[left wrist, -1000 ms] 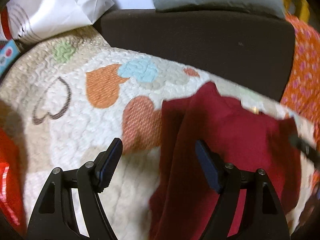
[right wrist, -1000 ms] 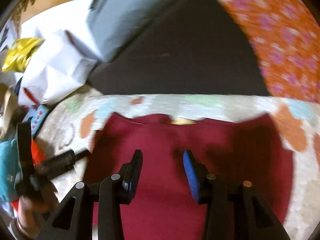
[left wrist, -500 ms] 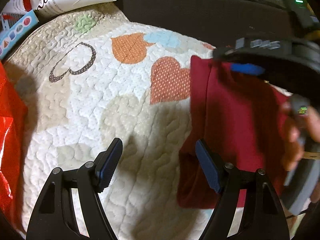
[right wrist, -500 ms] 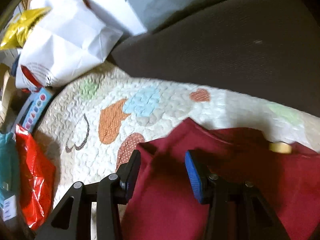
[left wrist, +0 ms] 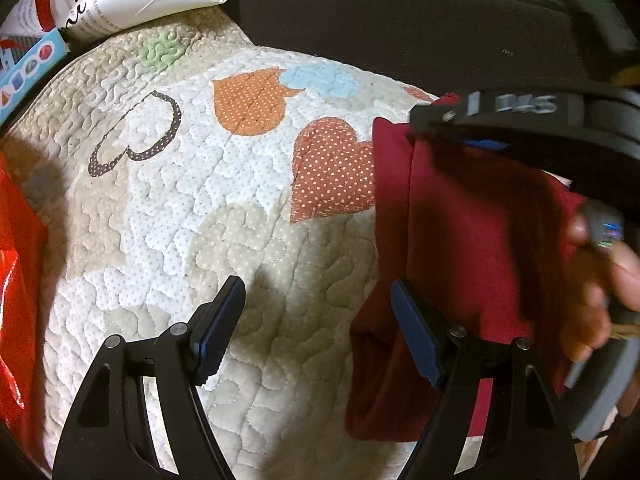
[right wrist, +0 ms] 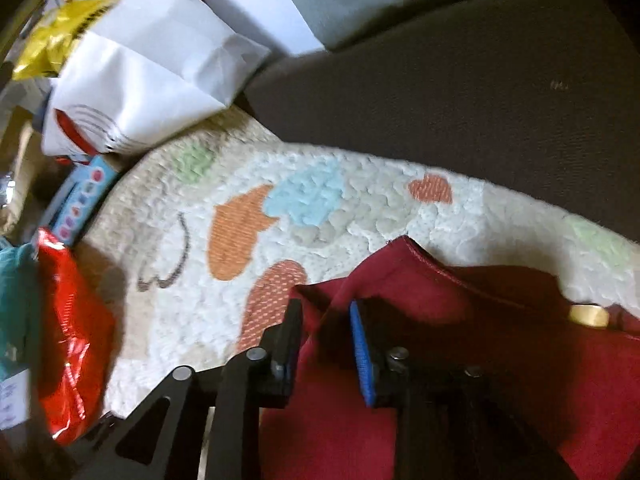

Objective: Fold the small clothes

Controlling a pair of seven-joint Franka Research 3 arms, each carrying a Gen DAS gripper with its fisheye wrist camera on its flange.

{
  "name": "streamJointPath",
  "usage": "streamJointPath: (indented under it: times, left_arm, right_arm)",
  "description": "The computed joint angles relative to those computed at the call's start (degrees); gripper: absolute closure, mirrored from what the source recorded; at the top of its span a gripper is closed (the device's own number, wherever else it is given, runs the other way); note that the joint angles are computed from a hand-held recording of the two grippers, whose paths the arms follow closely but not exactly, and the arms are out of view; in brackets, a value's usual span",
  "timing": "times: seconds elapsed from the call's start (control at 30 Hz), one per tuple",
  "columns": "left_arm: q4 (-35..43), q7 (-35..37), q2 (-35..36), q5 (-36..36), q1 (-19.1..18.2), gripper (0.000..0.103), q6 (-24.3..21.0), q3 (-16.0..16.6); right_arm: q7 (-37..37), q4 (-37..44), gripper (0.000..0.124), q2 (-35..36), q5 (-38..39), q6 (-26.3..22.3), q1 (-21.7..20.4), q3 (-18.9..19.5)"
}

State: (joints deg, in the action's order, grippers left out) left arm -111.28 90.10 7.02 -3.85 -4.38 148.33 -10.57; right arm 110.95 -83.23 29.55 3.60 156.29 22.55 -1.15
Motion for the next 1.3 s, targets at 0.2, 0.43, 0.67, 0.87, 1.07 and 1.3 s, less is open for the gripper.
streamJointPath:
  times: [0.2,0.43,0.67,0.87,1.07,1.3]
  left_arm:
    - [0.06,0.25,-0.11,-0.32,0.06,0.027,-0.51,-0.04]
    - [1.27,0.34,0.82,-1.06,0.28,0.027,-1.64,0.00]
    - [1.77,1.42,1.30,-4.63,0.95,0.027,-2.63,-0.51]
    - [1.60,1.54,1.20,-6.19,0.98,0.027,-2.89,-0.54]
    - [0.57,4.93,-0.26,-11.37,1.44,0.027,-1.53,-0.95]
    - [1.53,2.94,0.59,-9.92,0.82,0.027,-3.32,-0.49]
  right_arm:
    - [7.85,0.39,0.100,0.56,-5.99,0.80,4.04,-5.27]
    - [6.41,7.21,0.101,6.60,-3.09,-3.53,0.68,-1.54]
    - [2.98,-4.06,0.088,-1.59,1.85,2.88,-1.18,0.52]
    - [1.88,-12.47,0.088,-7.24,3.20,6.35,-1.93,1.01]
    - [3.05,-17.31,0.087,-10.20,2.98,9.15,-1.21,-0.07]
    - [5.60,-24.37,0.087,-15.02,-0.32,9.72,-2.02,-1.23]
